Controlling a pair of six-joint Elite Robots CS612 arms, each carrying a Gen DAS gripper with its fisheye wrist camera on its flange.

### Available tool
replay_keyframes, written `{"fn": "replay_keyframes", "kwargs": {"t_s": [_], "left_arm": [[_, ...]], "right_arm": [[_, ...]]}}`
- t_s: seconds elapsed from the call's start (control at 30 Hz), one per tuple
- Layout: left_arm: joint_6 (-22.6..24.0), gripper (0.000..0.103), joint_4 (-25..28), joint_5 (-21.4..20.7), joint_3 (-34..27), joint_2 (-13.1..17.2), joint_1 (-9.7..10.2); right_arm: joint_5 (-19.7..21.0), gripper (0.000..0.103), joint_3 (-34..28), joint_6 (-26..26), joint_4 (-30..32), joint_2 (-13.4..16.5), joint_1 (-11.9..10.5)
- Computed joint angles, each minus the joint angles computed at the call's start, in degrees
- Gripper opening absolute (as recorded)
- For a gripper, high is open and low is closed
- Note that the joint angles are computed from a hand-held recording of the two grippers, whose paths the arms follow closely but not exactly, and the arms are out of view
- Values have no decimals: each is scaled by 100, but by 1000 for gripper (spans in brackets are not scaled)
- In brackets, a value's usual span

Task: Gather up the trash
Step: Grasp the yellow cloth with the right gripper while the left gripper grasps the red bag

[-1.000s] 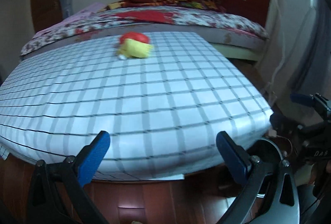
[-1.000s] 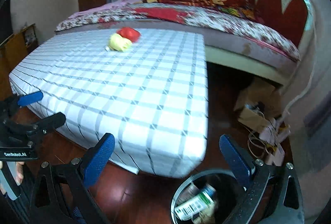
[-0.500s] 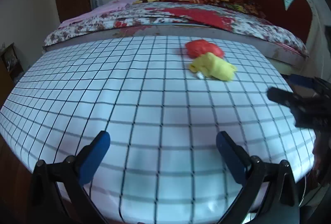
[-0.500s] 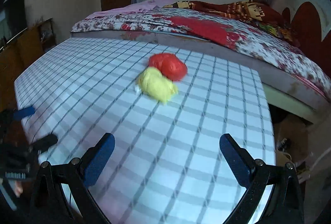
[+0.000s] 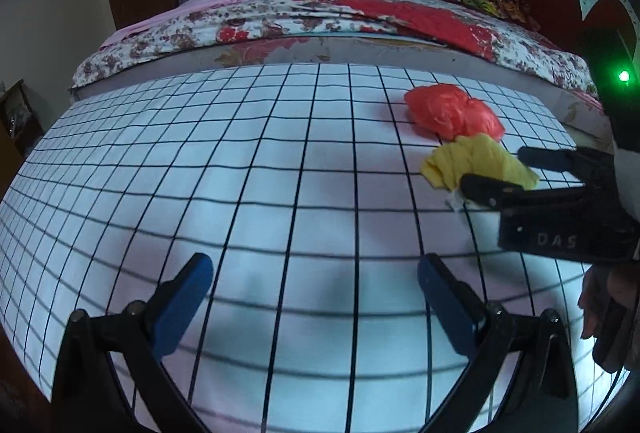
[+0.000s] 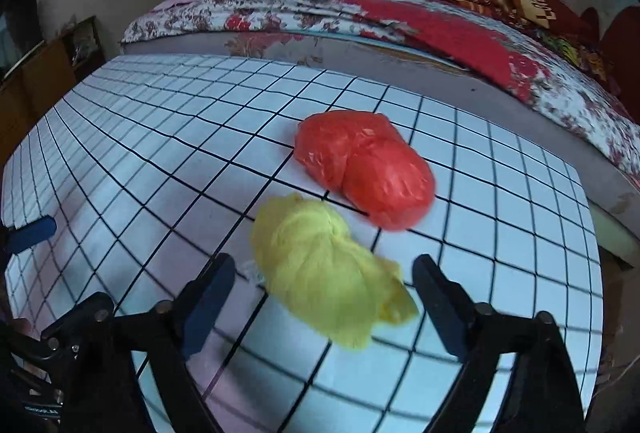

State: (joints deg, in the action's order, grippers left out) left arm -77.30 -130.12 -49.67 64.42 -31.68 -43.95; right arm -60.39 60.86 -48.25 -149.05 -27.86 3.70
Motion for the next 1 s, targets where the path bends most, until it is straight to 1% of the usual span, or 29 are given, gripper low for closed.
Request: {"fn": "replay_keyframes", "kwargs": {"t_s": [0.03, 0.1, 0.13, 0.17, 0.27, 0.33, 0.4, 0.47, 0.53, 0.6, 0.7, 0.8, 0.9, 0.93, 1.0], "left_arm": [[41, 102, -43, -21, -34, 24, 20], [141, 102, -186, -75, -83, 77, 52], [171, 102, -203, -83, -127, 106, 64], [213, 102, -229, -87, -175, 139, 76], [379, 102, -224, -90, -411, 266, 95], [540, 102, -236, -60, -606, 368, 112], [712, 102, -210, -58, -894, 515, 134], [906, 102, -210, -95, -1223, 684, 172], [1086, 102, -142, -98, -1591, 865, 209], [1220, 102, -22, -101, -2059, 1090, 270], [1316, 102, 126, -206, -2691, 1401, 369], [1328, 102, 175, -313, -3170, 1642, 438], [1390, 102, 392, -339, -3692, 1900, 494], [1397, 102, 538, -370, -3898, 1999, 520], [1404, 102, 724, -433, -4204, 2155, 571]], "right_arm": [[7, 79, -55, -29, 72, 30, 11], [50, 67, -113, -120, 155, 74, 8], [178, 62, -137, -185, 262, 85, -18], [267, 50, -135, -213, 266, 89, -40], [361, 49, -77, -268, 208, 53, -146], [271, 49, -81, -225, 66, 56, -212], [214, 49, -229, -58, 41, 123, -281], [35, 49, -555, 270, 40, 285, -332], [-60, 49, -957, 599, 241, 471, -368], [-10, 49, -1376, 839, 466, 666, -398], [-4, 49, -1892, 962, 771, 905, -389], [-59, 49, -2386, 1031, 999, 1151, -350], [-58, 49, -2834, 1104, 1216, 1369, -323], [-60, 49, -2991, 1109, 1297, 1444, -315], [-81, 49, -3193, 1086, 1388, 1540, -304]]}}
